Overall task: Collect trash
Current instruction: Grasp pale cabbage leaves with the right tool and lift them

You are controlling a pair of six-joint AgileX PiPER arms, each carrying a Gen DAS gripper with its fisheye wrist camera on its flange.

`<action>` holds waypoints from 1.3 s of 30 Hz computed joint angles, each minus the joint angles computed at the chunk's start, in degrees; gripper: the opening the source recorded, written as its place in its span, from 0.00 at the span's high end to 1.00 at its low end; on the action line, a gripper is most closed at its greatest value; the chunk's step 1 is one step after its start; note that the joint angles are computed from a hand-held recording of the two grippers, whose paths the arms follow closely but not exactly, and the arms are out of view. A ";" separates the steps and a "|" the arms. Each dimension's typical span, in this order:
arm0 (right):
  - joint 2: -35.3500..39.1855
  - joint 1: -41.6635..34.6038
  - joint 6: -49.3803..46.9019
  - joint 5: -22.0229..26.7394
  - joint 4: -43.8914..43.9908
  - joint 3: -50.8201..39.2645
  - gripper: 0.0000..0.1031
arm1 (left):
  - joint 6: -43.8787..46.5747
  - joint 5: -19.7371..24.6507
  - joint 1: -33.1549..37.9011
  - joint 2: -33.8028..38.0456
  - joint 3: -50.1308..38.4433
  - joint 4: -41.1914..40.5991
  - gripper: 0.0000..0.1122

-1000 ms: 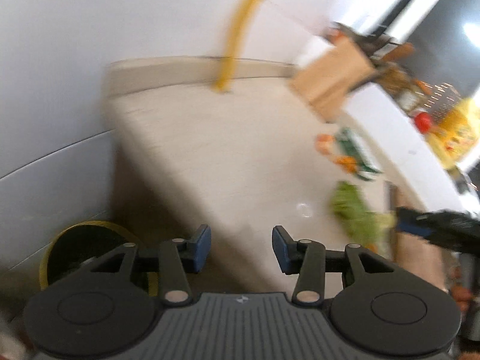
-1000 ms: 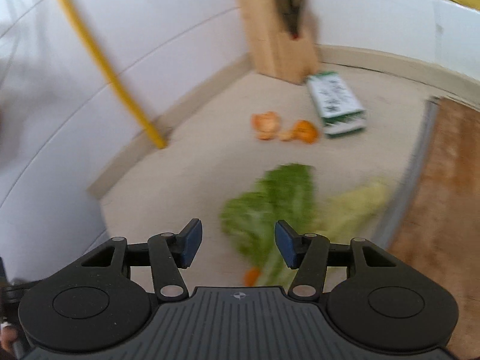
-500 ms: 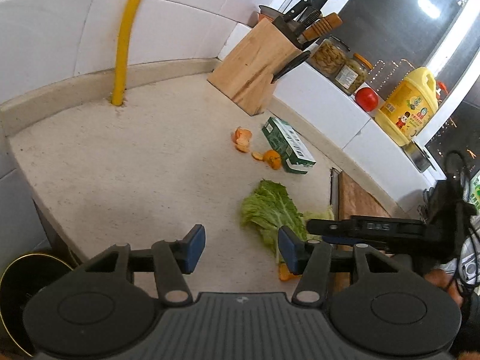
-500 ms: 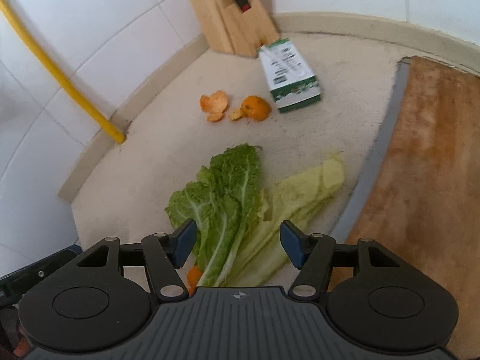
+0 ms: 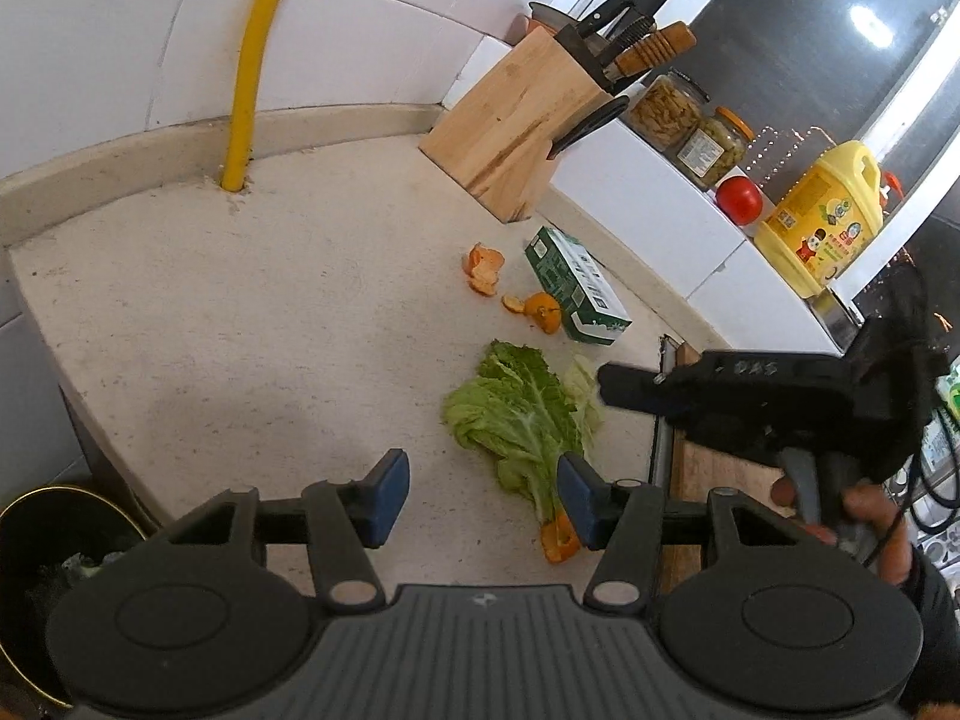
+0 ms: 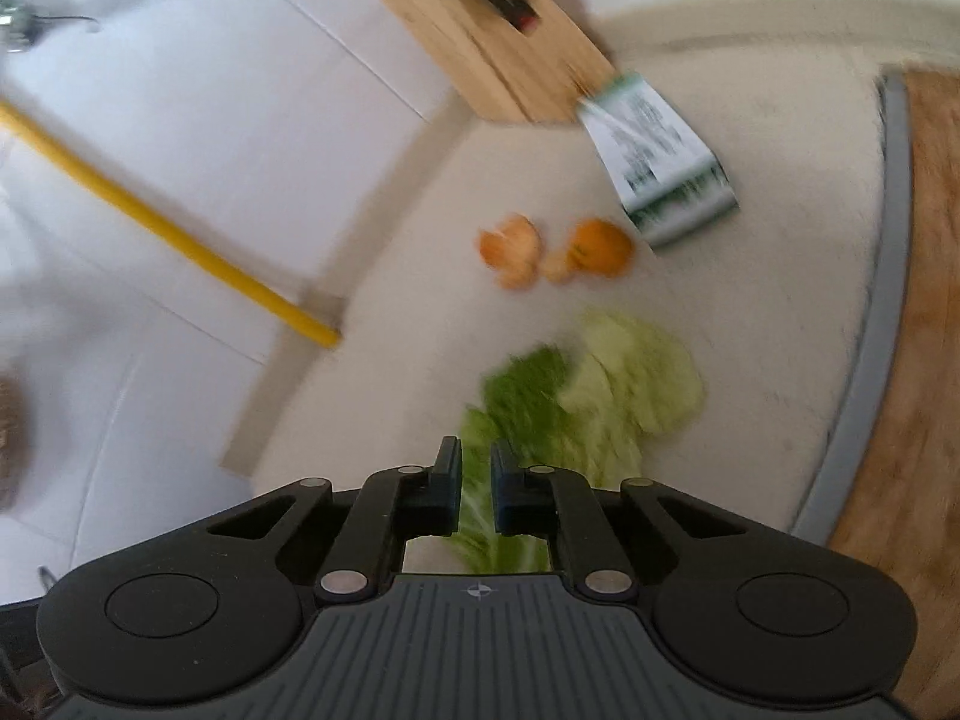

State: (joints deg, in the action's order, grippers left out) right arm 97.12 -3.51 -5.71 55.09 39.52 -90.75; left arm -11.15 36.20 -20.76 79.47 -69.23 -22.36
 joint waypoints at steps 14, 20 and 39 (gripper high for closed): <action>4.01 6.73 6.69 4.25 -17.87 -5.51 0.26 | 2.34 -0.58 -0.19 1.98 -0.58 -3.35 0.56; 5.20 15.42 6.99 0.13 -32.77 -6.40 0.46 | 1.38 -1.20 0.51 1.26 1.27 -3.75 0.56; -2.89 -3.10 -0.44 2.39 -7.48 -7.63 0.80 | 8.27 -0.28 -2.65 5.39 -3.81 -8.29 0.50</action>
